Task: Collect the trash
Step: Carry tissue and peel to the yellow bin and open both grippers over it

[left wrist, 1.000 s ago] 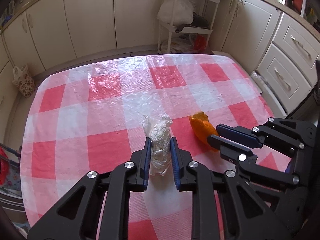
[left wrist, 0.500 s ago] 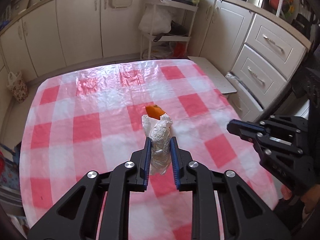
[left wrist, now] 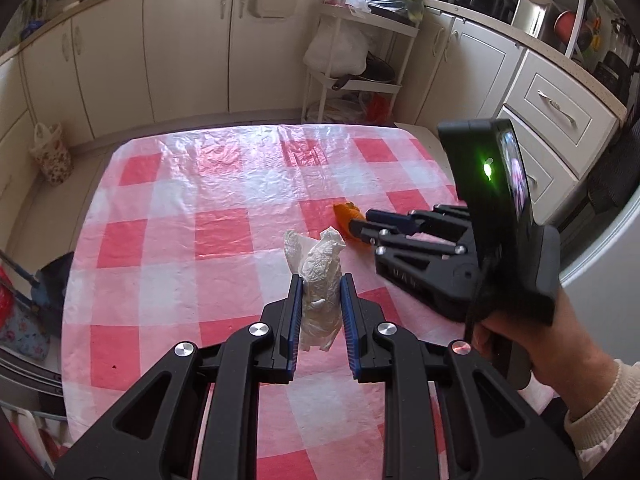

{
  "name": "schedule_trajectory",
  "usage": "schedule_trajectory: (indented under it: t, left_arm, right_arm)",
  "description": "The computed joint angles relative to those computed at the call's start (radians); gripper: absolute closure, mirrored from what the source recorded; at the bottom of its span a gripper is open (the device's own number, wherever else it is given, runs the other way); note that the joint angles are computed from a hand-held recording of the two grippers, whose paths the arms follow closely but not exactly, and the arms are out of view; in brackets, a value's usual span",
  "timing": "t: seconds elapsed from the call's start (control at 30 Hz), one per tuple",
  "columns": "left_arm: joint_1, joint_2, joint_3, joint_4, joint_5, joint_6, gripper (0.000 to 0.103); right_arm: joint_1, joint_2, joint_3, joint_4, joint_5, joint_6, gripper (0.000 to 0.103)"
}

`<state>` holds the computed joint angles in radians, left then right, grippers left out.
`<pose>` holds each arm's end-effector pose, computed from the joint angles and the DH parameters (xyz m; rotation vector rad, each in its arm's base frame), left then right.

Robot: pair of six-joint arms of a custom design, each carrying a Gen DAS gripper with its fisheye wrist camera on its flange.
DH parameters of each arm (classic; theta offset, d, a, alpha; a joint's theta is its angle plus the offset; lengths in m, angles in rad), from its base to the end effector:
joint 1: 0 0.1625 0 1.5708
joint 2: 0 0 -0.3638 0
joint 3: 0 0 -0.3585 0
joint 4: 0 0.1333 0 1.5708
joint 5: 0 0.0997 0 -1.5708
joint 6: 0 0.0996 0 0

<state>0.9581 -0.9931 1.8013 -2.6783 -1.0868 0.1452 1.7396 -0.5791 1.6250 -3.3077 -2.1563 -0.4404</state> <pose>-0.1794 -0.5677 0.1532 0.9014 2.5342 -0.5479 0.1803 -0.5920 0.0509 0.4667 -2.3440 0.7504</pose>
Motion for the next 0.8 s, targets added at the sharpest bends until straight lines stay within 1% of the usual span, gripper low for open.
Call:
schedule_trajectory:
  t: [0.07, 0.13, 0.2, 0.27, 0.3, 0.37, 0.4, 0.47, 0.5, 0.57, 0.63, 0.73, 0.77, 0.8]
  left_arm:
    - [-0.003, 0.002, 0.002, -0.005, -0.007, 0.005, 0.084]
    - [-0.011, 0.000, 0.014, -0.006, -0.020, 0.003, 0.084]
    - [-0.026, -0.004, 0.034, -0.008, -0.031, -0.001, 0.084]
    - [-0.051, -0.007, 0.061, -0.007, -0.056, -0.008, 0.084]
    - [-0.068, -0.007, 0.075, -0.006, -0.072, -0.012, 0.084]
    - [-0.108, -0.007, 0.106, -0.007, -0.107, -0.022, 0.084]
    - [-0.132, -0.005, 0.123, -0.010, -0.124, -0.026, 0.084]
    - [-0.187, 0.012, 0.154, -0.024, -0.168, -0.040, 0.084]
    - [-0.209, 0.027, 0.159, -0.025, -0.194, -0.050, 0.084]
    - [-0.256, 0.074, 0.158, -0.026, -0.253, -0.074, 0.084]
    - [-0.294, 0.124, 0.147, -0.023, -0.286, -0.092, 0.084]
    - [-0.359, 0.219, 0.117, -0.017, -0.308, -0.117, 0.084]
    - [-0.372, 0.238, 0.113, -0.016, -0.308, -0.122, 0.084]
    - [-0.386, 0.262, 0.104, -0.013, -0.306, -0.129, 0.084]
  right_arm:
    - [0.010, -0.015, 0.029, -0.005, -0.016, -0.026, 0.090]
    - [0.018, -0.050, 0.087, -0.027, -0.030, -0.033, 0.090]
    - [0.026, -0.106, 0.178, -0.079, -0.048, -0.028, 0.090]
    - [0.036, -0.188, 0.293, -0.136, -0.070, -0.006, 0.090]
    - [0.043, -0.225, 0.346, -0.167, -0.089, -0.002, 0.090]
    - [0.059, -0.326, 0.481, -0.236, -0.150, 0.000, 0.090]
    - [0.064, -0.360, 0.523, -0.250, -0.176, 0.006, 0.090]
    - [0.067, -0.460, 0.650, -0.289, -0.253, 0.009, 0.090]
    - [0.061, -0.495, 0.688, -0.285, -0.277, 0.017, 0.090]
    - [0.026, -0.591, 0.789, -0.278, -0.305, 0.045, 0.089]
    - [-0.039, -0.687, 0.885, -0.273, -0.305, 0.064, 0.089]
    - [-0.132, -0.763, 0.968, -0.299, -0.262, 0.052, 0.089]
    - [-0.172, -0.789, 0.991, -0.285, -0.236, 0.057, 0.088]
    - [-0.210, -0.829, 1.005, -0.239, -0.201, 0.082, 0.088]
